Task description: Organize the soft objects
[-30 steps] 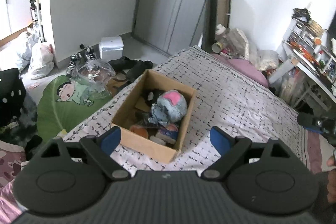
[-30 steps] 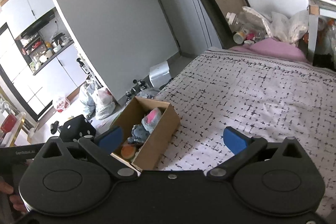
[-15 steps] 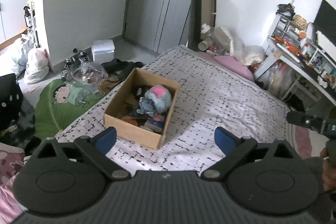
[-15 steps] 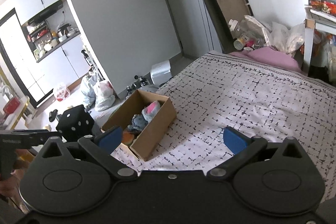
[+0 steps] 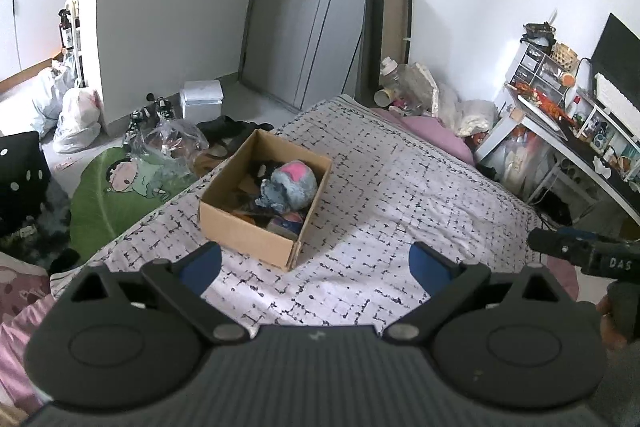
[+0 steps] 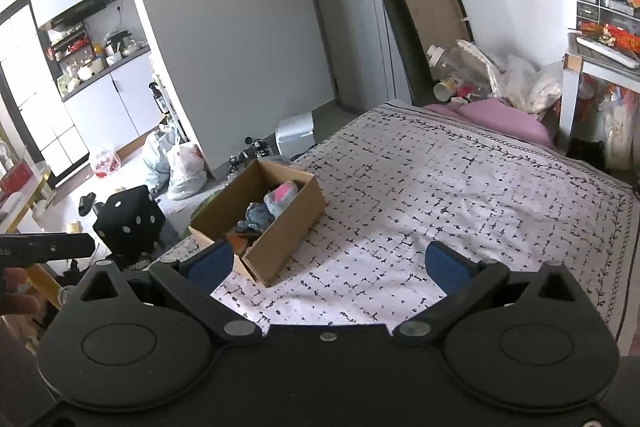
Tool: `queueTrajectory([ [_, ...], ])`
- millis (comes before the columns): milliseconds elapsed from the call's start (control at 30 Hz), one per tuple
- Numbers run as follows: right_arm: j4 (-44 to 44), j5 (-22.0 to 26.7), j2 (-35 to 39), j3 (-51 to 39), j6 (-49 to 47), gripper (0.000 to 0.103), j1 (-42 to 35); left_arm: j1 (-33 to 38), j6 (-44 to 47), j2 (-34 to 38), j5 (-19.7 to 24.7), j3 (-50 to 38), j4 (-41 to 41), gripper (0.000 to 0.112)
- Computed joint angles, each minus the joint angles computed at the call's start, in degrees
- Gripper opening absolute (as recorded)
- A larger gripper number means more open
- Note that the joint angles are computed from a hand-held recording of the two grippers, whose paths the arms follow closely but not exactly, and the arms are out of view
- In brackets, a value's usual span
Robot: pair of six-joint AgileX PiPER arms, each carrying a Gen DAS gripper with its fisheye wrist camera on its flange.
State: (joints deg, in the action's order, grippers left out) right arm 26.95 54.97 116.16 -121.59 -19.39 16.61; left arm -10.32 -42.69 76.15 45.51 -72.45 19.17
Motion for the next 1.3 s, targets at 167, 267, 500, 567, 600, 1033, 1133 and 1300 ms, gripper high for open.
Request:
queueTrajectory([
  [167, 0.63, 0.93, -1.38, 2.05, -2.67, 0.103, -0.04, -4.34, -6.01, -1.16, 1.87, 1.06, 5.64, 0.099],
  [267, 0.73, 2.17, -1.95, 2.29, -3.88, 0.103, -0.06, -5.51, -8.11, -1.46, 2.05, 1.57, 6.73, 0.099],
  [500, 1.06, 2.15, -3.84, 4.50, -5.47, 0.103, 0.22, -8.94, -12.86, -0.52, 3.09, 1.11, 10.74, 0.099],
  [567, 1.56, 2.36, -3.93, 4.61, -5.94, 0.103, 0.13, -9.82, -13.02, 0.14, 3.43, 0.65, 11.48, 0.099],
  [600, 2.02, 2.69, -3.92, 4.55, -6.32, 0.103, 0.04, -10.33, -13.22, 0.71, 4.17, 0.12, 11.97, 0.099],
  [1033, 3.04, 2.60, -6.46, 7.28, -7.80, 0.103, 0.62, -13.22, -15.90, 2.57, 7.75, -1.65, 14.93, 0.099],
  [1133, 2.79, 2.89, -6.14, 6.86, -7.62, 0.103, 0.56, -13.29, -16.01, 2.67, 7.80, -1.77, 14.96, 0.099],
  [1300, 2.03, 2.29, -6.27, 7.02, -8.02, 0.103, 0.61, -13.00, -16.35, 2.53, 7.05, -1.29, 14.87, 0.099],
])
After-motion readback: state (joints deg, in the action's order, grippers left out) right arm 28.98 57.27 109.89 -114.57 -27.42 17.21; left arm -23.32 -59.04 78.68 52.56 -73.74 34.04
